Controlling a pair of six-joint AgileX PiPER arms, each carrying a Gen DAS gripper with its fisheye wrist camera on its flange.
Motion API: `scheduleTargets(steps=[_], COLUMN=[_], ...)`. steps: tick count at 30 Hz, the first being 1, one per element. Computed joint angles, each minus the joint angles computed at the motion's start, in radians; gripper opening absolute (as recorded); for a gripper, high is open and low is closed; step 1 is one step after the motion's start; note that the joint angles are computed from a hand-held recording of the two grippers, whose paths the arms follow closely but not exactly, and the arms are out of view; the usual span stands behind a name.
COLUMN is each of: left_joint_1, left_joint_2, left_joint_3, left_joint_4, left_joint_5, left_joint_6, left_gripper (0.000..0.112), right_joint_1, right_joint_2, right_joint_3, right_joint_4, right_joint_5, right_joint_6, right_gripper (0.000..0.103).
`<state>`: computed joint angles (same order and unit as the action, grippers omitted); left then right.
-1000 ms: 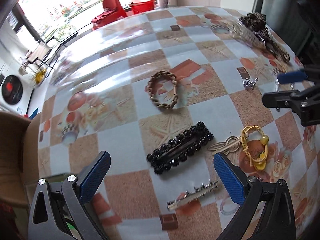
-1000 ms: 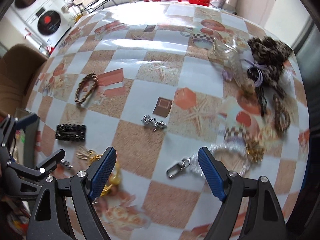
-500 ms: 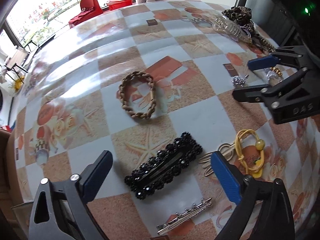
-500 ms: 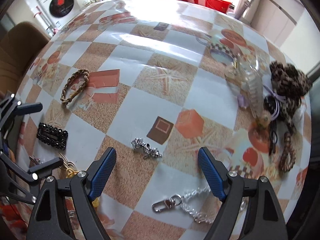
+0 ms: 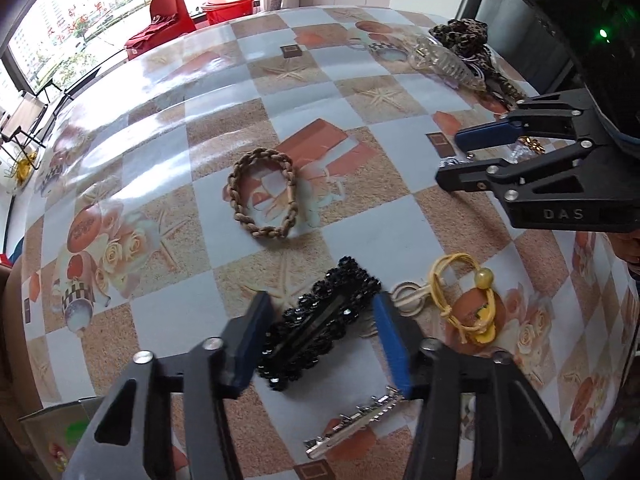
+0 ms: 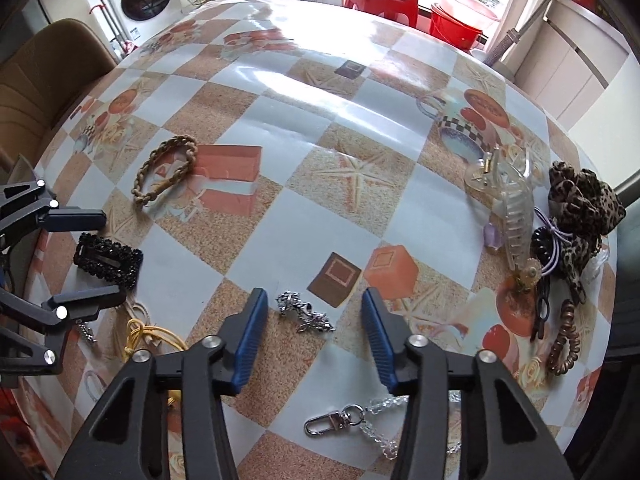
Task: Organize jewelry
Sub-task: 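Grasp the black rhinestone clip with the left tool while the right tool grasps a silver charm, then carry the rhinestone clip with the left tool while the right tool carries the charm to the tray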
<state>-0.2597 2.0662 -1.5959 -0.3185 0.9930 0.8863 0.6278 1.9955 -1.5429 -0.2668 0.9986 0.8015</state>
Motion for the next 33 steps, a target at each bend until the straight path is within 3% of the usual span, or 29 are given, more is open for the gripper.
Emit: scheduleTargets(steps=[3, 5, 7, 23, 33], left_joint_1=[-0.001, 0.000, 0.004, 0.073, 0.132], left_joint_2=[-0.006, -0.009, -0.012, -0.088, -0.195], left_joint_3=[0.006, 0.007, 0.010, 0.048, 0.145], left_joint_4=[-0.008, -0.011, -0.015, -0.047, -0.069], left_joint_5=[0.012, 0.017, 0.021, 0.013, -0.021], left_joint_6=[0.011, 0.006, -0.003, -0.213, -0.249], left_gripper=[0.039, 0.039, 0.039, 0.039, 0.039], right_joint_1=[0.011, 0.018, 0.013, -0.017, 0.025], right_joint_2=[0.001, 0.001, -0.002, -0.146, -0.181], right_joint_3=[-0.003, -0.005, -0.002, 0.157, 0.168], right_joint_4=[0.002, -0.008, 0.002, 0.106, 0.108], right_joint_5=[-0.005, 0.001, -0.006, -0.133, -0.143], right_joint_6=[0.006, 0.020, 0.031, 0.220, 0.346], right_gripper=[0.035, 0.016, 0.008, 0.005, 0.005])
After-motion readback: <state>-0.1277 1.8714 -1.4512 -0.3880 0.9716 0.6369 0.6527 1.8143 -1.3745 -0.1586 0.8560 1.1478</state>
